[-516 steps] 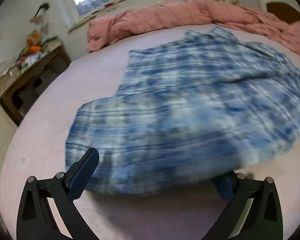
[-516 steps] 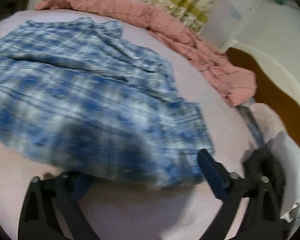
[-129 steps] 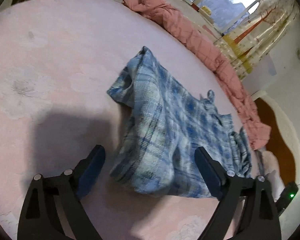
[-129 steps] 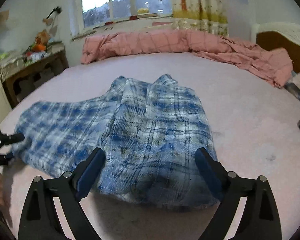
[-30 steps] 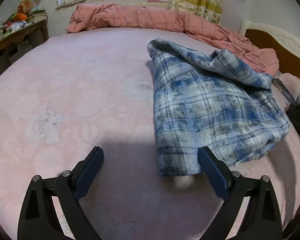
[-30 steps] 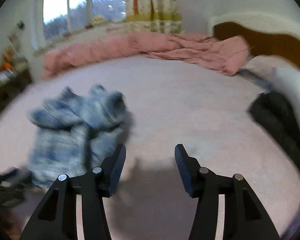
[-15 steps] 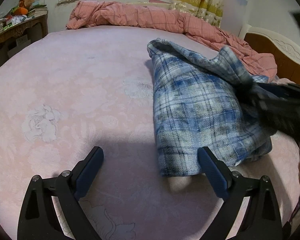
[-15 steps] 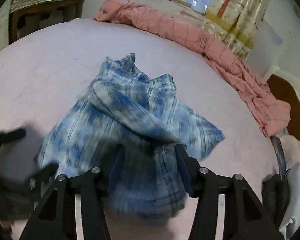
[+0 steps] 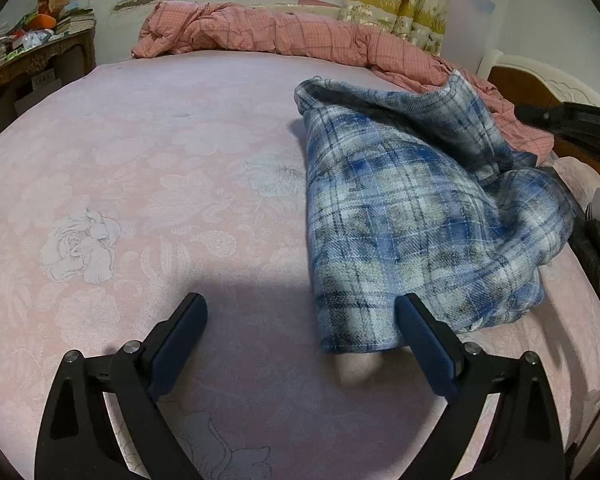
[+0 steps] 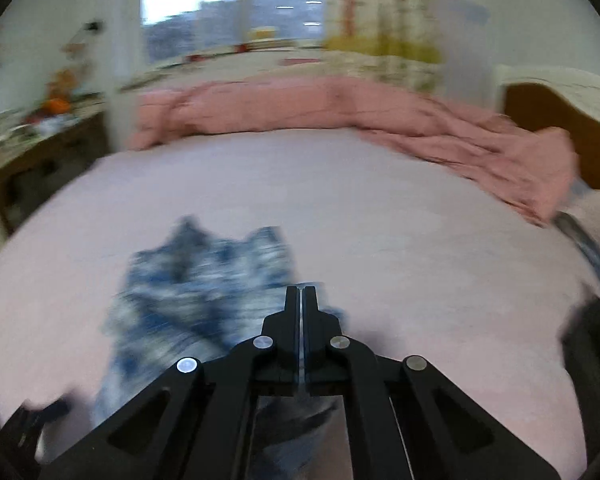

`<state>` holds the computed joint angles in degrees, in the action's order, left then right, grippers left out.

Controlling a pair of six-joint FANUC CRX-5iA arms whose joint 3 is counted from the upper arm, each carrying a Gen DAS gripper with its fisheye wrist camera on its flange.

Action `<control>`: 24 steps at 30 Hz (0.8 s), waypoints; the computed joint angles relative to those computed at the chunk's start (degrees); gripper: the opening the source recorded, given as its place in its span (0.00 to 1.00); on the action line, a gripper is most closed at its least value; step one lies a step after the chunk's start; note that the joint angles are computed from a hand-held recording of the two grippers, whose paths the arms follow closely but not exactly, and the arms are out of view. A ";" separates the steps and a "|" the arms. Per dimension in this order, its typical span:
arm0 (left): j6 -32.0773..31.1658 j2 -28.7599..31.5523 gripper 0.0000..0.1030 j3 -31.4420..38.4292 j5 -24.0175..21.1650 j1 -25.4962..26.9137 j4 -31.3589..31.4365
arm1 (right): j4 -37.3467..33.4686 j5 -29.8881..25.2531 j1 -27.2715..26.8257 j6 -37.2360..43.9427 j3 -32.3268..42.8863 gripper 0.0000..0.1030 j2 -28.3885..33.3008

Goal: Fold large clothes

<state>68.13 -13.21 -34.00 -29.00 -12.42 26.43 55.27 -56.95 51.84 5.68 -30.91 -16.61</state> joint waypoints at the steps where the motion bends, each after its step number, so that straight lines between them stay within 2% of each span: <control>1: -0.10 0.00 0.93 -0.04 0.02 0.00 0.14 | 0.14 0.83 1.07 1.65 -0.64 0.04 -0.80; 2: -0.09 0.02 0.93 -0.04 0.02 -0.01 0.16 | -0.70 1.66 2.12 5.59 -0.20 0.07 -0.95; 3: -0.03 0.02 0.93 -0.03 0.01 -0.02 0.13 | -3.12 2.08 3.44 10.97 1.21 0.20 -0.56; 4: 0.04 0.03 0.93 0.00 0.02 -0.04 0.03 | -5.19 2.53 4.81 15.13 2.35 0.37 -0.20; 6: 0.06 0.01 0.93 0.00 0.00 -0.03 0.01 | -6.57 1.73 7.03 21.07 4.96 0.57 2.10; 7: -0.07 0.01 0.93 -0.03 0.02 0.00 0.13 | -6.93 0.76 7.56 22.87 6.54 0.57 3.86; 11: 0.06 -0.04 0.93 -0.03 -0.06 -0.05 0.11 | -11.22 -7.83 6.90 27.88 15.54 0.57 13.81; 12: -0.05 -0.02 0.93 -0.07 -0.03 -0.03 0.24 | -11.50 -9.58 6.29 28.37 17.07 0.54 15.94; 13: -0.05 0.02 0.93 -0.05 -0.06 -0.03 0.27 | -10.58 -10.92 5.80 27.83 17.72 0.34 17.43; 15: 0.07 0.04 0.93 0.00 -0.20 -0.05 0.25 | -6.33 -12.15 5.10 24.06 16.74 0.04 18.16; 17: 0.12 0.01 0.93 -0.04 -0.24 -0.08 0.30 | 0.73 -10.01 3.86 16.69 12.49 0.04 15.06; 18: -0.28 0.02 0.93 -0.12 -0.21 0.03 0.65 | 1.81 -9.00 3.13 14.63 11.58 0.04 13.72; 20: -0.39 -0.01 0.94 -0.18 -0.18 0.01 0.84 | -1.76 -8.09 1.09 15.10 13.20 0.04 13.31; 24: -1.67 -0.11 0.94 -0.65 -0.37 0.40 2.29 | -15.57 -7.35 -5.84 18.38 18.95 0.04 16.45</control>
<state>66.46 -13.32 -34.65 -29.37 -12.02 28.72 39.70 -64.29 46.00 24.07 -11.96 -0.16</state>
